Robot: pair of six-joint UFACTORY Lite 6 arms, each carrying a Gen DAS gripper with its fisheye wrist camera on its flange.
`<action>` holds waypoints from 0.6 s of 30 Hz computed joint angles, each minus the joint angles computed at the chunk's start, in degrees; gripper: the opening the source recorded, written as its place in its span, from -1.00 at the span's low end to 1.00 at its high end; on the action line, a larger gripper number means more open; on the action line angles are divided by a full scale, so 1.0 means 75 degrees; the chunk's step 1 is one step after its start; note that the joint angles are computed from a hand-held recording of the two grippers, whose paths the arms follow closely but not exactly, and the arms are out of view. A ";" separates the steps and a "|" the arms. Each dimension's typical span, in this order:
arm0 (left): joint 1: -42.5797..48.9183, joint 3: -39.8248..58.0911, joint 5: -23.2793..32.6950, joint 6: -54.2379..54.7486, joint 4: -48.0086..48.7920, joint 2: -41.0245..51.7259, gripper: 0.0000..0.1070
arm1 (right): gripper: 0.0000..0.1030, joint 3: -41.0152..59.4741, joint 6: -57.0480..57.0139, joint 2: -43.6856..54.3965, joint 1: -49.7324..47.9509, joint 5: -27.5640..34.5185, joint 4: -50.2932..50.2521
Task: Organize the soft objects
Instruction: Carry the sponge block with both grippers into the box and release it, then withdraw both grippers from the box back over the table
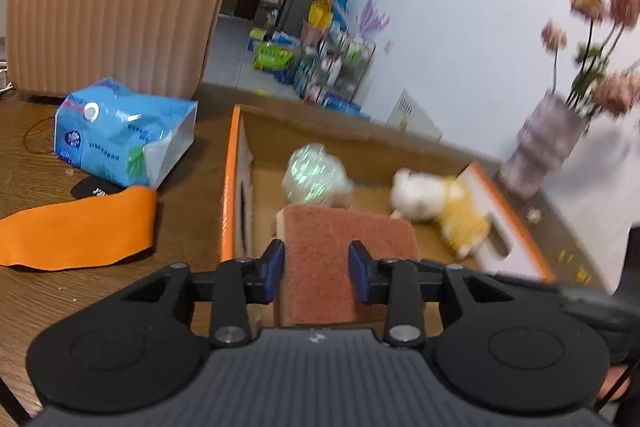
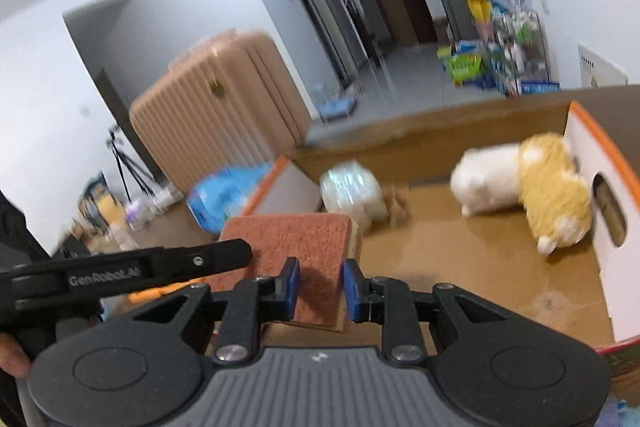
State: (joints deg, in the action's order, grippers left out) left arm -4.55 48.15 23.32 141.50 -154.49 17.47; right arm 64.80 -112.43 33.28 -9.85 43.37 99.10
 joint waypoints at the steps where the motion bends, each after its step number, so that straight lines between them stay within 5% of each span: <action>1: 0.0015 -0.0029 0.0068 0.0118 -0.0041 0.0057 -0.23 | -0.53 0.0032 -0.0048 0.0067 0.0054 -0.0080 -0.0025; 10: -0.0100 -0.0991 0.0149 0.0639 -0.0589 -0.1122 0.09 | -0.46 -0.0335 0.0197 -0.0411 -0.0038 -0.0160 -0.0529; 18: -0.0641 -0.2739 -0.1487 0.1004 -0.1202 -0.5397 0.29 | -0.38 -0.2041 0.0679 -0.3771 -0.2004 0.1385 -0.1804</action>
